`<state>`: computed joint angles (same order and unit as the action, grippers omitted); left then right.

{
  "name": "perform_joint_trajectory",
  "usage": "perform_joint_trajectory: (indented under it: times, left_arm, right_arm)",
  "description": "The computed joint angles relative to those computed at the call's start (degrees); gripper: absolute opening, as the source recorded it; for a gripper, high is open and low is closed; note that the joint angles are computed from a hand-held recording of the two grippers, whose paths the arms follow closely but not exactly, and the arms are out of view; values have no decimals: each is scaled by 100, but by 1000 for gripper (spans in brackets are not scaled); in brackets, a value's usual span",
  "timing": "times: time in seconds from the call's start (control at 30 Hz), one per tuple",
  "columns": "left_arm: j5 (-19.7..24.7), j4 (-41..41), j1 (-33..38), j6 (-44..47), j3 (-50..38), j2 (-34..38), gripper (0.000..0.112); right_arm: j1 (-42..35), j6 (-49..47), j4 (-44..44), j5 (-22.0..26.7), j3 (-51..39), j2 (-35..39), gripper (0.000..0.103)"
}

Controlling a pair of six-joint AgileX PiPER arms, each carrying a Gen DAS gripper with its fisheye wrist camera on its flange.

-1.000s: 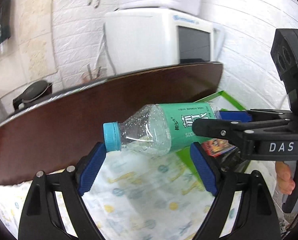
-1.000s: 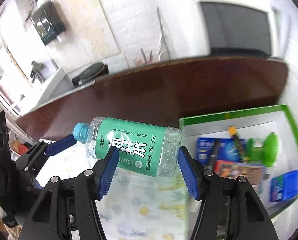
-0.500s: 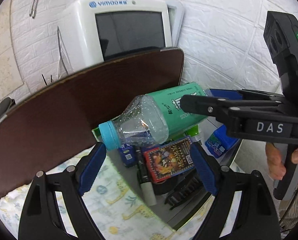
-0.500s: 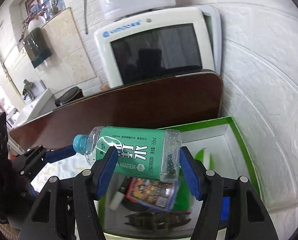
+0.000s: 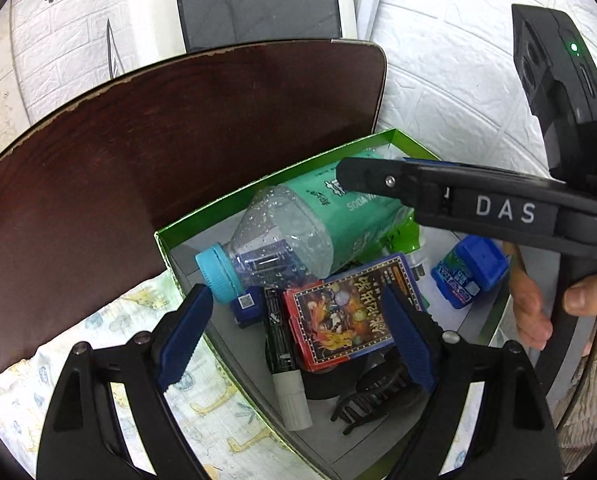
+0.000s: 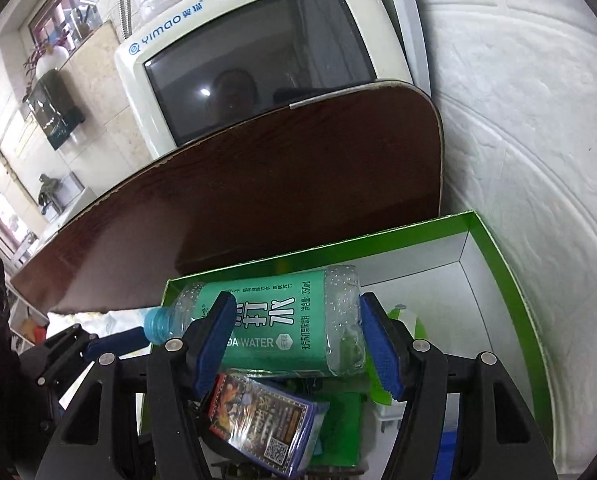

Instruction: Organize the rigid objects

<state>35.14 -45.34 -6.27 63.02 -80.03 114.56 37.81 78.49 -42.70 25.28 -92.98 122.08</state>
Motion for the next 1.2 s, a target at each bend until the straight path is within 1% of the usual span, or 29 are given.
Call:
perform_joint_trajectory:
  times: [0.1,0.17,0.23,0.33,0.5,0.7,0.8,0.87,0.93,1.0,1.03,1.07,1.1,1.2]
  left_arm:
    - [-111,0,-42,-11,74,-15,85]
    - [-181,-83,-57,68,187,-77,85]
    - [-335,-154,-82,169,349,-188,86]
    - [-683,-205,-153,275,656,-412,86]
    - [-926,-443,-145,485,1085,-826,86]
    - [-1092,-1074,44,1007,1837,-1644,86]
    - [-1171,-1596,182,1481,2324,-2154,86]
    - [-1263,-2001,269,1826,2671,-2503,86]
    - [-1176,-2415,438,2252,3027,-2850,86]
    - [-978,-2835,682,2679,3383,-3157,86]
    - [-840,-2976,835,2824,3565,-3307,86]
    - [-799,-3133,846,2954,3656,-3316,87]
    - [-678,-3091,958,2992,3805,-3426,87]
    - [-506,-3244,1149,3334,4241,-3692,87]
  right_arm:
    - [30,-167,147,101,-115,53,65]
    - [90,-168,134,286,-208,91,65]
    - [160,73,-104,405,-162,52,65]
    - [227,363,-321,459,4,-95,65]
    - [461,680,-655,785,165,-354,65]
    - [952,1239,-1044,1448,572,-857,65]
    - [1330,1762,-1325,1851,881,-1174,65]
    - [1630,2100,-1492,2213,1009,-1316,65]
    - [1976,2344,-1614,2688,1025,-1367,66]
    - [2320,2477,-1676,3210,958,-1309,72]
    - [2485,2566,-1686,3436,963,-1290,72]
    - [2633,2674,-1675,3599,999,-1287,72]
    - [2791,2829,-1650,3722,1065,-1296,72]
    - [3184,3252,-1553,3945,1246,-1336,72]
